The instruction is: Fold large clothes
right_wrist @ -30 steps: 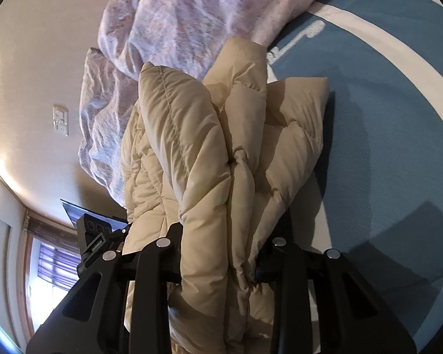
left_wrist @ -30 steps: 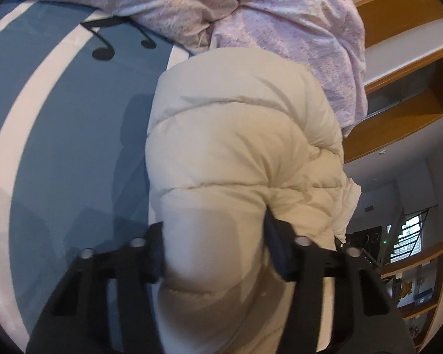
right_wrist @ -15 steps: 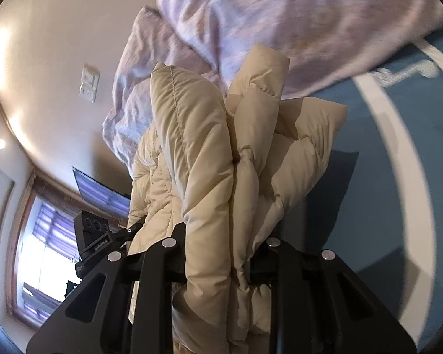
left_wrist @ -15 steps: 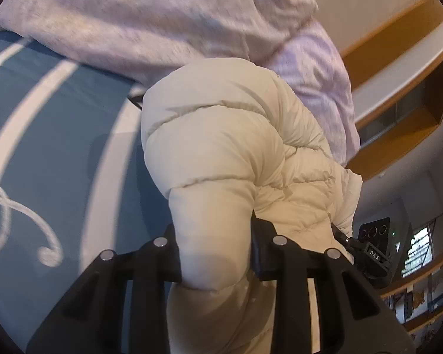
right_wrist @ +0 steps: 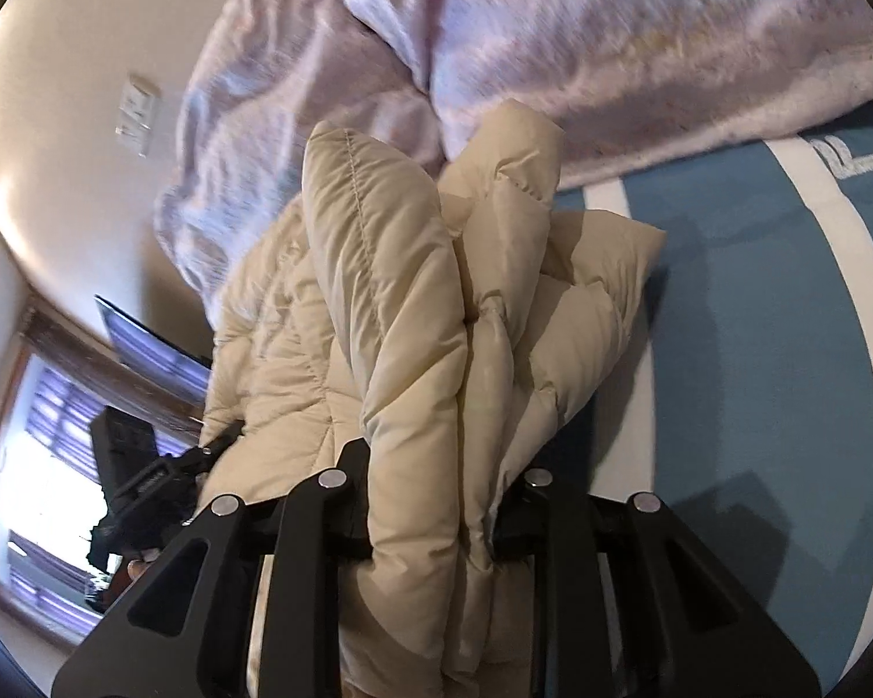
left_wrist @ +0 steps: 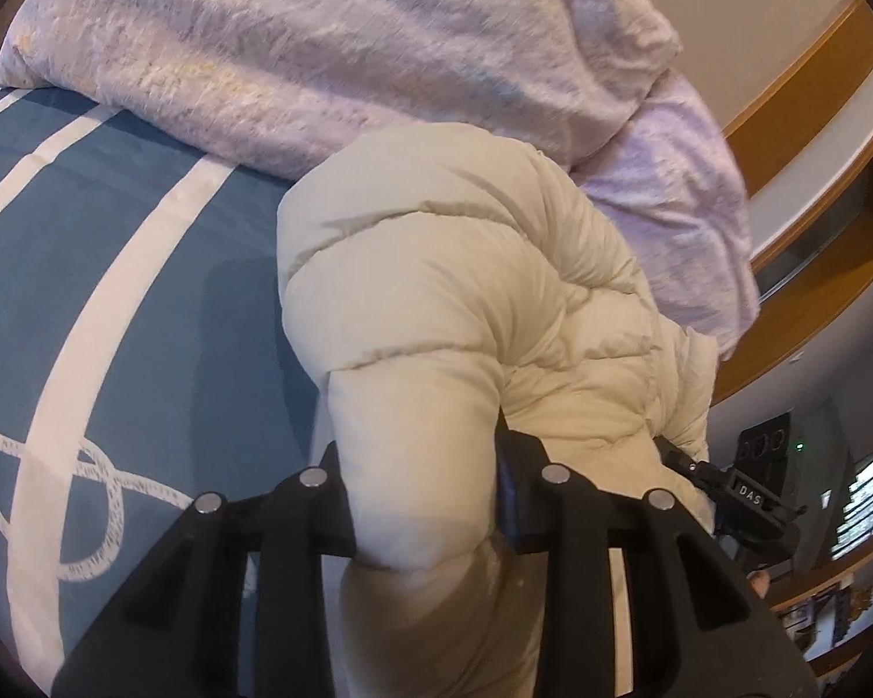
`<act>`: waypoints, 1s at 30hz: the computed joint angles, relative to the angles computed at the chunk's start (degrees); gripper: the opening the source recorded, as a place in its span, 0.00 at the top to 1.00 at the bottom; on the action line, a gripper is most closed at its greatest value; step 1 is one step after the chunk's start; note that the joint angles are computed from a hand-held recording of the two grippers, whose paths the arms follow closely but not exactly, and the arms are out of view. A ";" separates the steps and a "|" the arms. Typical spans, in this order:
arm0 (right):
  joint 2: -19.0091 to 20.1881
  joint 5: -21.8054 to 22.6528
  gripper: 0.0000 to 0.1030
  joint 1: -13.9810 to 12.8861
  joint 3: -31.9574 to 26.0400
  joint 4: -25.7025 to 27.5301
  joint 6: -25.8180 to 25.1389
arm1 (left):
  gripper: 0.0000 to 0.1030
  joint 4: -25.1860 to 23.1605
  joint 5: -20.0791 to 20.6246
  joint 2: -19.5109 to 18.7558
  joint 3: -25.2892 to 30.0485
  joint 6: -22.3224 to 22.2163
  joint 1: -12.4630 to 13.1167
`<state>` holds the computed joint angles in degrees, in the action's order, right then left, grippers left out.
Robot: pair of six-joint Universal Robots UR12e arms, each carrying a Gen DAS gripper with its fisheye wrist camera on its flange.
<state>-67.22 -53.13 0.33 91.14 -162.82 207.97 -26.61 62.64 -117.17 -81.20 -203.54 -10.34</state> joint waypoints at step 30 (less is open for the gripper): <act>-2.51 -44.31 0.34 11.90 -3.28 -0.85 -22.20 | 0.06 2.98 35.89 1.52 0.92 15.86 -7.83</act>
